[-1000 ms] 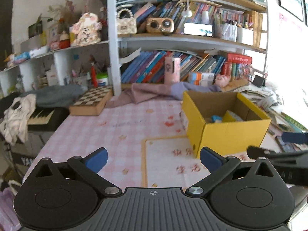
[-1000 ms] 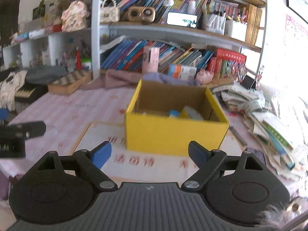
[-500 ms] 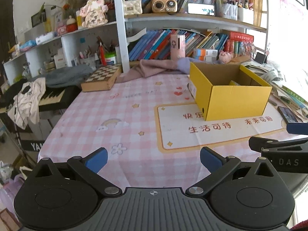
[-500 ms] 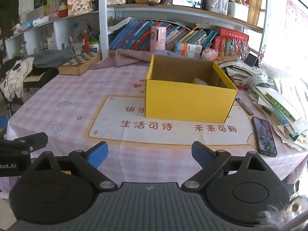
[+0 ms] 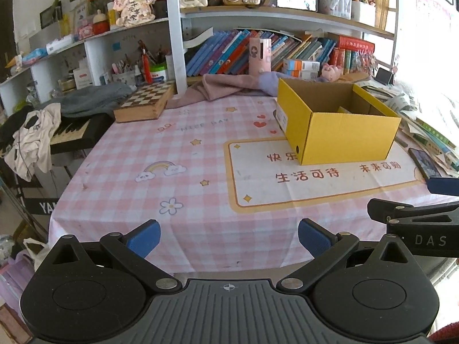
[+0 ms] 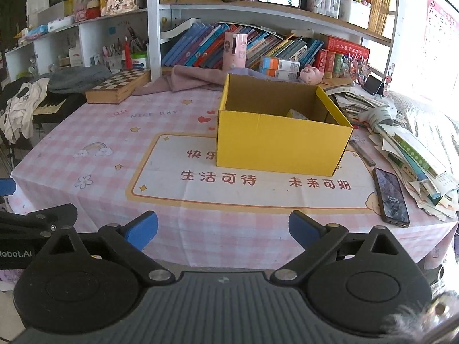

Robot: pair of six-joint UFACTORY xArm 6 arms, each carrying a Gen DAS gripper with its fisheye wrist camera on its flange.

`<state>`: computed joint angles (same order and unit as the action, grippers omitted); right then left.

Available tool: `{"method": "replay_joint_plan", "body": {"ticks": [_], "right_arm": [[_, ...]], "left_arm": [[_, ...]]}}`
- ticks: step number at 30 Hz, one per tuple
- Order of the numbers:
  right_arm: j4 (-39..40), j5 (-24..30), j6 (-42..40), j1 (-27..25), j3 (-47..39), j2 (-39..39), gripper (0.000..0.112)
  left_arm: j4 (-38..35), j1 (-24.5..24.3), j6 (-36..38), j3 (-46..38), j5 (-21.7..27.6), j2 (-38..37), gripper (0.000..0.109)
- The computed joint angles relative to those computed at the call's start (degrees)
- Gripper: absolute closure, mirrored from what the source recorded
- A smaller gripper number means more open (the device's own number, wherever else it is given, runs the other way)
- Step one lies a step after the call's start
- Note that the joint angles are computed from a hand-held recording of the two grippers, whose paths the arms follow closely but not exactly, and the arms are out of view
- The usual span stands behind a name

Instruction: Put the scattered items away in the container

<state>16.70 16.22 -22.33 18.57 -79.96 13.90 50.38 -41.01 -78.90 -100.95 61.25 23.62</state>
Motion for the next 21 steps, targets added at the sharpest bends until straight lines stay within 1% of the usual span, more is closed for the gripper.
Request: {"method": "replay_joint_plan", "body": {"ticks": [21], "right_arm": [[-0.7,1.4,0.6,-0.2,-1.5,1.1,0.013]], "left_arm": [[-1.8,0.8,1.2,0.2,-0.9,0.0,0.006]]}}
